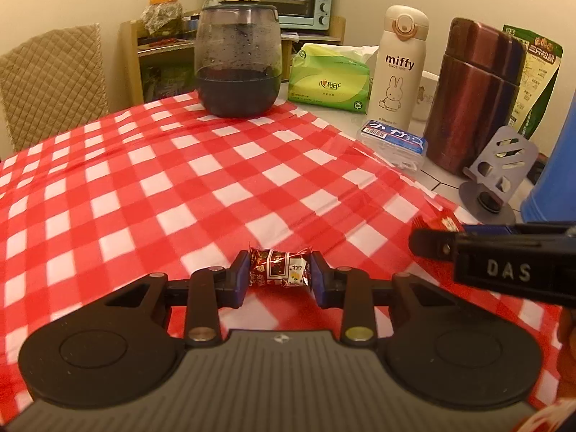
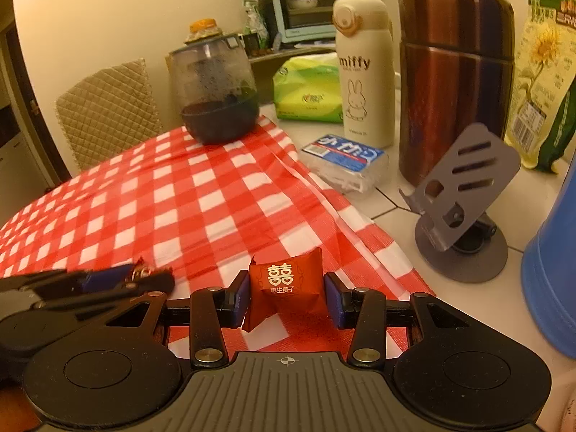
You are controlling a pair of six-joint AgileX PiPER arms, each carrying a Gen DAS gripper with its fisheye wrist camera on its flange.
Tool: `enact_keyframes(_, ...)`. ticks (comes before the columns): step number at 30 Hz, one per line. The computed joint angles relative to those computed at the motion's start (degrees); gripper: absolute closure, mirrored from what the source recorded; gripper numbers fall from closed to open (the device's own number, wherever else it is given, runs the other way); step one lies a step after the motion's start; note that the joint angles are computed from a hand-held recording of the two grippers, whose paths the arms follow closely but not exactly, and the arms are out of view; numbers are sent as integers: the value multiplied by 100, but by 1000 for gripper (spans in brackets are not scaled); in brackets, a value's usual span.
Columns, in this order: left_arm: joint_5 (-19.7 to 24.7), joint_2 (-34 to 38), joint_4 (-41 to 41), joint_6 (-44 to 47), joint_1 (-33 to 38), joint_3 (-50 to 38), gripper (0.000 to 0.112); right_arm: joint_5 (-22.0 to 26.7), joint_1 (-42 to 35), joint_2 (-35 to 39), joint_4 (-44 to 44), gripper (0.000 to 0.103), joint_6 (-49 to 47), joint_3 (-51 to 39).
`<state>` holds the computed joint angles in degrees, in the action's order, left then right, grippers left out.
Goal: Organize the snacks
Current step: 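Carry the red packet and brown candy over the orange tray with both tools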
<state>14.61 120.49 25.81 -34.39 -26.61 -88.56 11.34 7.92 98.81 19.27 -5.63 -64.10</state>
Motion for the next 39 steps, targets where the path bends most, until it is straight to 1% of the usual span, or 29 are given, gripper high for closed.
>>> enact_keyframes(3,73,-414,120,-296,-41,425,81,101,23,-253,109,59,-169,110)
enact_keyframes(7,196,-1065,315,-792,-100,1043,81,299,54,-769,254,59,-344,375)
enact_keyframes(12,448,-2063,646,-1433,-278,1866,81,631,172,-1598,-122,59,66,707)
enact_keyframes(15,699,-2744,816,-1769,-418,2344,81,872,369,-2153,-427,59,467,914)
enact_keyframes(17,941,-3201,905,-1900,-552,2620,81,1045,588,-2510,-807,59,877,1043)
enact_keyframes(24,1955,-4676,1041,-2337,-1068,3268,81,1689,1547,-3510,-1938,59,2369,1326)
enact_keyframes(29,3073,-5447,1332,-2766,-1693,3416,81,2145,2313,-4026,-2763,59,3378,1394)
enact_keyframes(32,3651,-5845,1466,-3117,-2100,3543,81,2417,2860,-4255,-3305,59,4073,1410)
enact_keyframes(39,4998,-6612,1899,-4126,-3336,3843,81,3091,4435,-4469,-4596,59,5661,1317)
